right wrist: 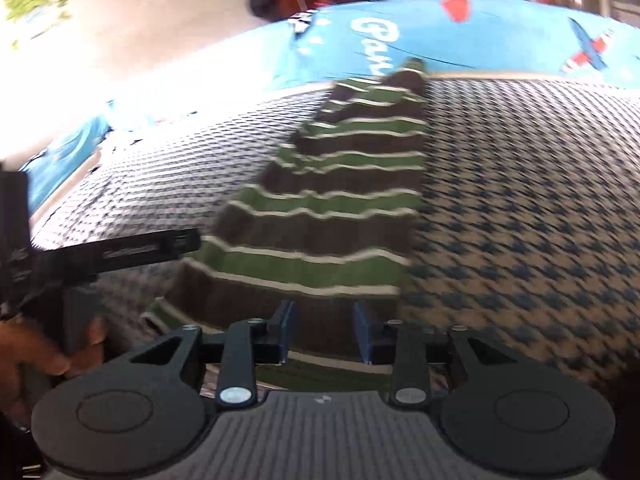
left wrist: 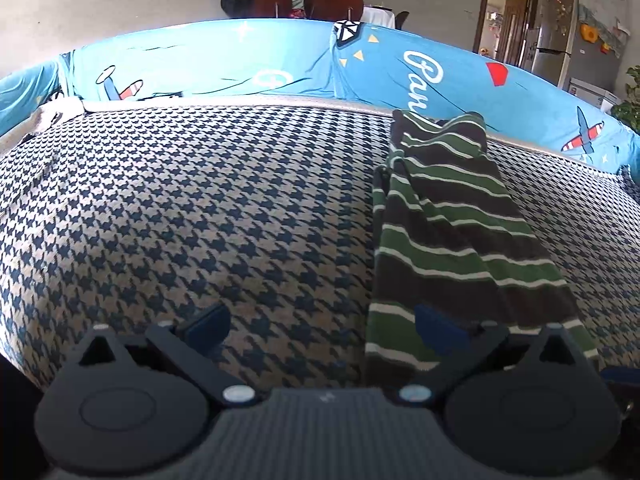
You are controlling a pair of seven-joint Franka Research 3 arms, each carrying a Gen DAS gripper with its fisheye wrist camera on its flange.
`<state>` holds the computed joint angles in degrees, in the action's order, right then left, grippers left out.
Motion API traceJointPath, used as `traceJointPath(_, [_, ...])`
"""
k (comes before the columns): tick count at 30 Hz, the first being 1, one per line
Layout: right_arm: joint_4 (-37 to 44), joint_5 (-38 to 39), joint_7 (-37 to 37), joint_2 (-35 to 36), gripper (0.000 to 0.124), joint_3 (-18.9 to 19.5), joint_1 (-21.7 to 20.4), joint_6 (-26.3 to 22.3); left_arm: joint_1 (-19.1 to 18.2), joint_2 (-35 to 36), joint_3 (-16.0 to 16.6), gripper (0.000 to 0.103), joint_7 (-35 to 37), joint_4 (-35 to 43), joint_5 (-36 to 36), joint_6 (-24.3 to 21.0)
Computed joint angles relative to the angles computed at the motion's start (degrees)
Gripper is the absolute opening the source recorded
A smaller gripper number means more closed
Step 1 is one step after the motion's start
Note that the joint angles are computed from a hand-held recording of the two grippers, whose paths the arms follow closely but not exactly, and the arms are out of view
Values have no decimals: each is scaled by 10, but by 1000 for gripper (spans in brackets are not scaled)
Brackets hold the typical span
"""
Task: Fold clothes
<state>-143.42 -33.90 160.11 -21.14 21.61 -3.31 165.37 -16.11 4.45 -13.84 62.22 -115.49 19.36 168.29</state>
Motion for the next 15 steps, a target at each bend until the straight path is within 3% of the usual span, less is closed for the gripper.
traceJointPath(5, [-14, 37, -4, -3, 38, -19, 15, 0, -1, 3, -3, 103, 14, 3, -8, -3])
traceJointPath(7, [-17, 46, -8, -1, 44, -19, 16, 4, -2, 4, -3, 103, 16, 3, -7, -4])
traceJointPath(15, [-11, 40, 5, 14, 45, -13, 17, -17, -3, 8, -5, 103, 30, 8, -18, -13])
